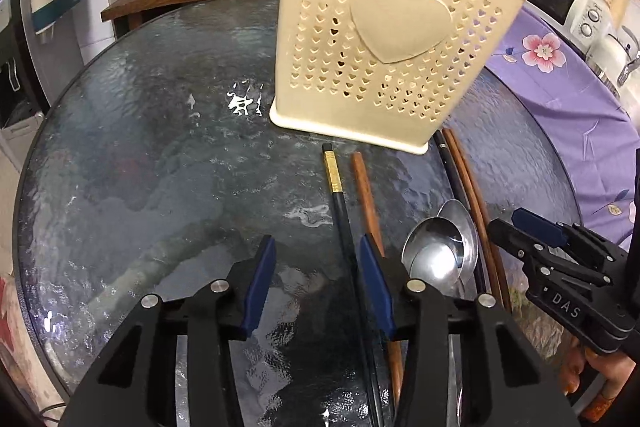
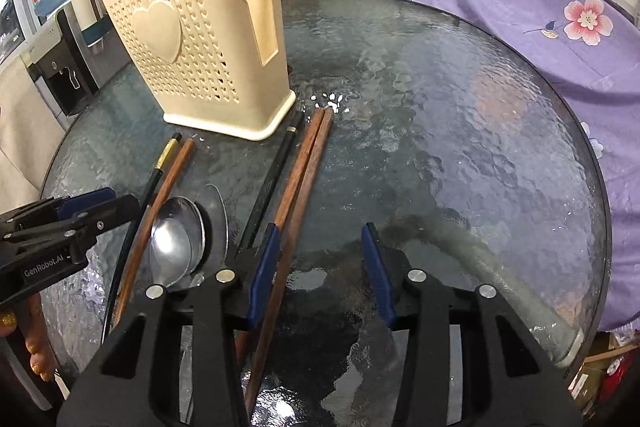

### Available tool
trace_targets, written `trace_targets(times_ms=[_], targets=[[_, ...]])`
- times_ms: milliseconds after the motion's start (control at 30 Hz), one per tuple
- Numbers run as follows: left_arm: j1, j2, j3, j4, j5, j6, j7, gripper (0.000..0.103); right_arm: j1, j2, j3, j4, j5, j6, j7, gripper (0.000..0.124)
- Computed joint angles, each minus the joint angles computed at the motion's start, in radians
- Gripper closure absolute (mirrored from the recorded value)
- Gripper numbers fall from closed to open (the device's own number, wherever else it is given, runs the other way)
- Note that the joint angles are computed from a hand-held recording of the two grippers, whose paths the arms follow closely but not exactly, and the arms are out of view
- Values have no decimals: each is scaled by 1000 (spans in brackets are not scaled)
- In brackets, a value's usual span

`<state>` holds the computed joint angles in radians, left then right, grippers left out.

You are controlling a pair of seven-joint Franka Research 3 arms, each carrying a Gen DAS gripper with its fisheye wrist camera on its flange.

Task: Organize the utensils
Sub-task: 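Move both open tools back down to the remaining utensils, then grasp a wooden chopstick with the right tool while the left grasps the black gold-tipped chopstick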

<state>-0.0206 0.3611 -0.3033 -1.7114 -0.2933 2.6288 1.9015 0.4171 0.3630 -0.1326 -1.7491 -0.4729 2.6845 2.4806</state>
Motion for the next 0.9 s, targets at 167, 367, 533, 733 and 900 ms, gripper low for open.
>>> trace_targets(times_ms=[167, 367, 533, 733, 900], targets=[[0, -8, -4, -11, -6, 2, 5, 62, 2, -7, -5, -10, -7, 0, 1, 83], [-19, -15, 10, -28, 28, 29, -16, 64, 4, -3, -8, -4, -23, -22, 10, 85], [-38, -16, 35, -29, 97, 44, -79, 70, -7, -11, -3, -3, -41, -55, 7, 88], [-39, 6, 33, 16, 133, 9, -100, 70, -29, 35, 22, 79, 11, -110, -78, 90], [-51, 38, 37, 65, 170, -19, -135, 71, -47, 100, 34, 191, 90, -164, -168, 96]])
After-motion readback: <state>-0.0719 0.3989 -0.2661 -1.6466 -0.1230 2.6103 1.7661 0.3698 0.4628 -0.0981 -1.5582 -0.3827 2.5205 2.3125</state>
